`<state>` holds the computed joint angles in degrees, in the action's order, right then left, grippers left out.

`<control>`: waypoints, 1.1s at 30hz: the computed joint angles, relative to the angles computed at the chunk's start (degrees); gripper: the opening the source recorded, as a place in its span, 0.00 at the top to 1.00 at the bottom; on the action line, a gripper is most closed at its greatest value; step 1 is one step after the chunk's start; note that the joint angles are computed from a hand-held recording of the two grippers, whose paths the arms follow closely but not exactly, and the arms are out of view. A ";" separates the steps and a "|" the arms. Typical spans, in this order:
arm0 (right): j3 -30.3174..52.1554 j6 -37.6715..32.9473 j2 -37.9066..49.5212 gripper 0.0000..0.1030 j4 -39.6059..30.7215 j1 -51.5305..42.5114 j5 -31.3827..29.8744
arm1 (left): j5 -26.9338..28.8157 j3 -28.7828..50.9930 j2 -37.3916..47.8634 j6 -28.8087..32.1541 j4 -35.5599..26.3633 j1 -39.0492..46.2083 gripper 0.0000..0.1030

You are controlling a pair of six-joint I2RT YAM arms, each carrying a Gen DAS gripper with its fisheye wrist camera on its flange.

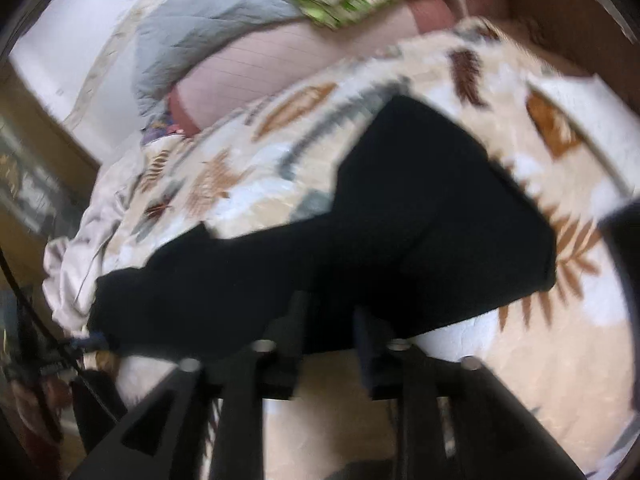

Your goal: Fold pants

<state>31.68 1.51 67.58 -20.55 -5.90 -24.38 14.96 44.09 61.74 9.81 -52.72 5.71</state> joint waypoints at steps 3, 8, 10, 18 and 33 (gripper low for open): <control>2.35 -1.93 -4.83 0.51 -4.44 3.11 -0.43 | -0.19 1.72 -2.97 4.52 -1.54 7.79 0.44; 8.45 1.71 2.41 0.38 2.84 15.20 1.46 | 1.21 5.25 2.76 5.60 2.78 19.94 0.31; 12.55 4.44 10.93 0.38 6.31 18.95 1.59 | 4.64 7.37 8.86 6.28 3.58 23.11 0.29; 35.33 8.01 42.25 0.42 3.48 26.99 0.72 | 2.30 7.21 20.81 4.34 10.21 17.84 0.29; 30.26 15.24 40.31 0.97 16.56 24.04 4.67 | 0.01 9.85 23.26 5.64 10.75 14.95 0.85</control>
